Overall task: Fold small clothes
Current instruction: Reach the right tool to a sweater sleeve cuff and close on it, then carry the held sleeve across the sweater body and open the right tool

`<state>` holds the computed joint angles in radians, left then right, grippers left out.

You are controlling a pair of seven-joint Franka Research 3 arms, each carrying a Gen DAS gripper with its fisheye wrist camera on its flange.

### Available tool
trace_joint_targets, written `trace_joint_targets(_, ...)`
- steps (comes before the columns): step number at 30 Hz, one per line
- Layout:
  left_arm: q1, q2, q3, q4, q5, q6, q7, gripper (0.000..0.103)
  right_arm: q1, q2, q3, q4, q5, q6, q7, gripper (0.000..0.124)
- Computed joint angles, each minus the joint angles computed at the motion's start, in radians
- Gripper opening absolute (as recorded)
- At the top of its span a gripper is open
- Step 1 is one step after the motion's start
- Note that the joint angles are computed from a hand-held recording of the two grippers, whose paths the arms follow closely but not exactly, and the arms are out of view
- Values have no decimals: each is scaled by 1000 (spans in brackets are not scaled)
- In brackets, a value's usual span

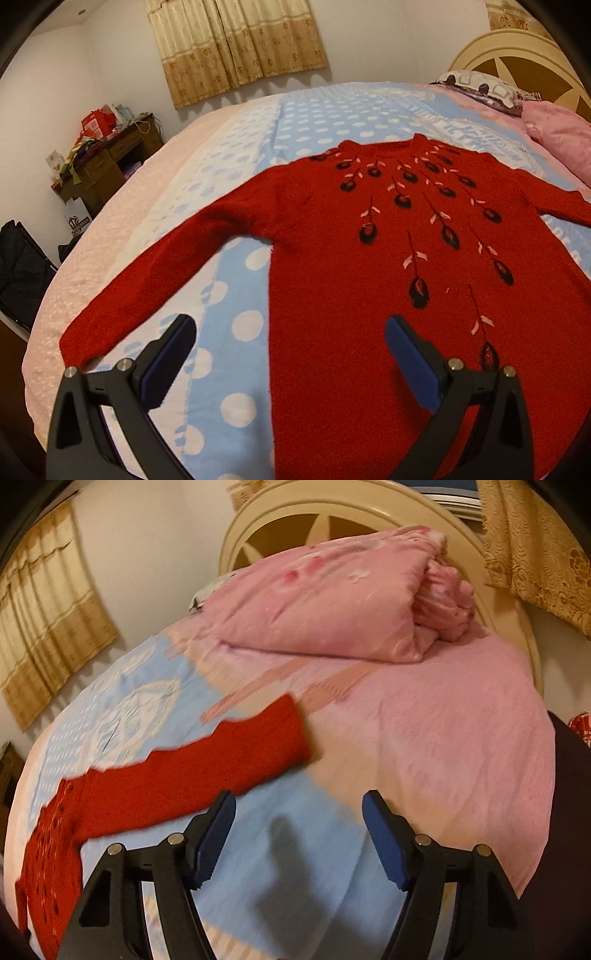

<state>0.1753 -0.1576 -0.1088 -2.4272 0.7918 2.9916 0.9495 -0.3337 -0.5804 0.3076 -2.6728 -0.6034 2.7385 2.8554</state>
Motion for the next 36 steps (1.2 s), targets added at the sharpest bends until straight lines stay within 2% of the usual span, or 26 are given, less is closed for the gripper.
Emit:
trace_joint_targets(4,-31,21,17,7,-88,-14,64,103,-11,38,-36,29,8,39,-25,72)
trace_joint_targets(7,-38,20,20,-1,-122,-8,91,103,-24,81,-37,67,7,27,-30,72)
trace_joint_targets(12,-32,14,20,-10,-133,12,102,103,24,176,-84,127,28,1,-66,70)
trace_joint_targets(14,-39,13,27,-12,-167,18,129,103,34,209,-85,155,1,-34,-66,62)
trace_joint_targets(16,-35,14,23,-12,-173,22,132,103,56,237,-92,185,-31,-72,-64,41)
trace_joint_targets(19,-42,18,27,-10,-203,20,158,103,112,260,-142,205,-17,-78,-98,22)
trace_joint_targets(21,-51,18,34,-15,-237,23,188,103,156,276,-186,215,33,-53,-152,20)
trace_joint_targets(22,-56,17,36,-18,-253,24,204,103,162,278,-187,220,30,-53,-156,20)
trace_joint_targets(31,-50,16,34,-31,-307,69,259,103,225,321,-163,317,-17,-27,-166,19)
trace_joint_targets(36,-48,17,37,-35,-322,87,272,103,293,379,-155,410,-37,-19,-183,19)
